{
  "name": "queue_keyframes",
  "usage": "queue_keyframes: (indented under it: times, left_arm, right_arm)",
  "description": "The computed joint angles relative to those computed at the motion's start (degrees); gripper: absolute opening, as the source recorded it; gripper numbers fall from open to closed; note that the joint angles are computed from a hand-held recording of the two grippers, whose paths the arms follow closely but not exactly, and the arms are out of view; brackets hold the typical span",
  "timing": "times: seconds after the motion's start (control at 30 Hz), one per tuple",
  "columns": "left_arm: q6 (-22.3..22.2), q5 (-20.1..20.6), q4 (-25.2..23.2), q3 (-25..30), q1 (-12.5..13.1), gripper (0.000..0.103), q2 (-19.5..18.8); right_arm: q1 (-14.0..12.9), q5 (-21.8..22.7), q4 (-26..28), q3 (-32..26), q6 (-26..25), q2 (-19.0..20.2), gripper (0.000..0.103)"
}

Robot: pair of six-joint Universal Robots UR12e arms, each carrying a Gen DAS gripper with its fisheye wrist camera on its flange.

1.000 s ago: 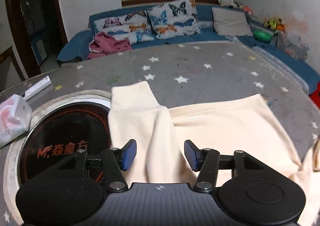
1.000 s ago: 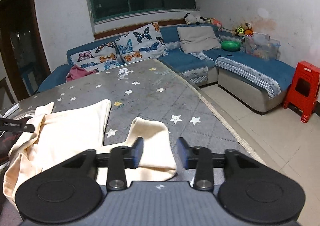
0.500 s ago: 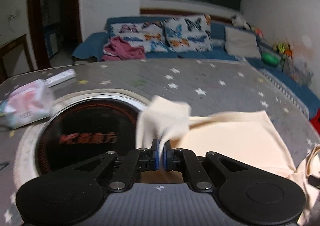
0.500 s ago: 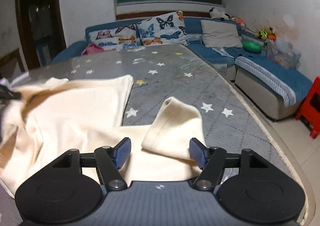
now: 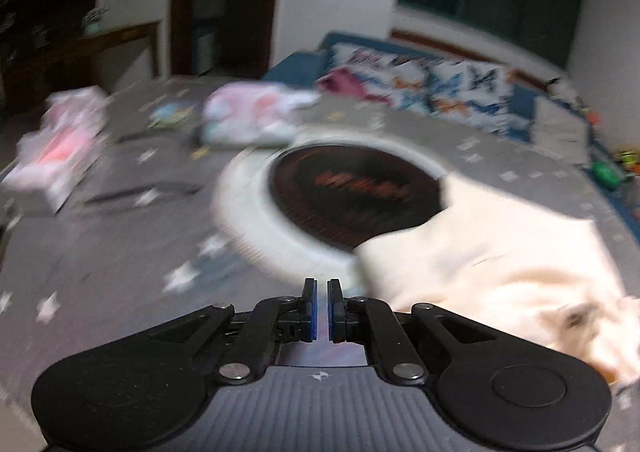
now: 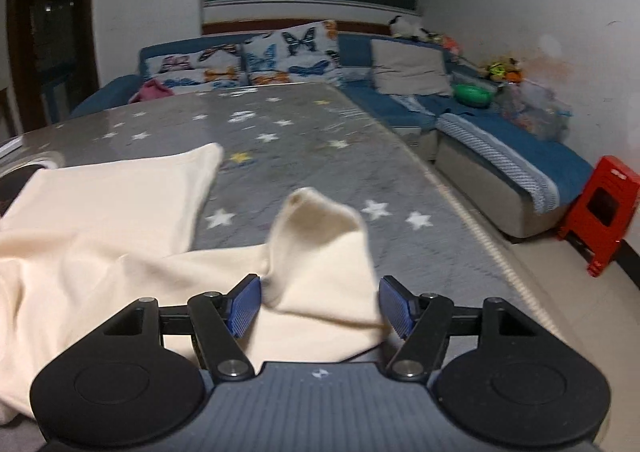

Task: Fold clothes
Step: 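Lift the shirt with both tools and shake it open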

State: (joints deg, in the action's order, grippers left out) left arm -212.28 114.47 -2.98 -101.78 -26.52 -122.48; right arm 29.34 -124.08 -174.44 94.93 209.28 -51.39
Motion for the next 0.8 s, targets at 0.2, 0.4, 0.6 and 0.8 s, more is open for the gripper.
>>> queue_keyframes:
  times: [0.2,0.4,0.6,0.8]
  left_arm:
    - [2.54,-2.35,1.32,-0.72,0.20,0.015,0.39]
    - [13.12,-5.08,5.10,5.07,-1.03,0.039,-3.31]
    - [20.44,-9.37,0.53,11.22,-1.28,0.039,-7.30]
    - [18.08,-10.40,2.35,9.86,-0.44,0.003,-7.21]
  right_arm:
    - [-0.40,-7.53,3.88,1.57,6.53,-1.61,0.066]
    - [-0.13,-2.02,-4.31,3.75,0.17,-2.92,0.066]
    - [-0.72,17.10,-11.30,3.79,-9.50,-3.47,0.061]
    - [-0.10,30.09,-10.18,0.74,-17.74,-2.48,0.049]
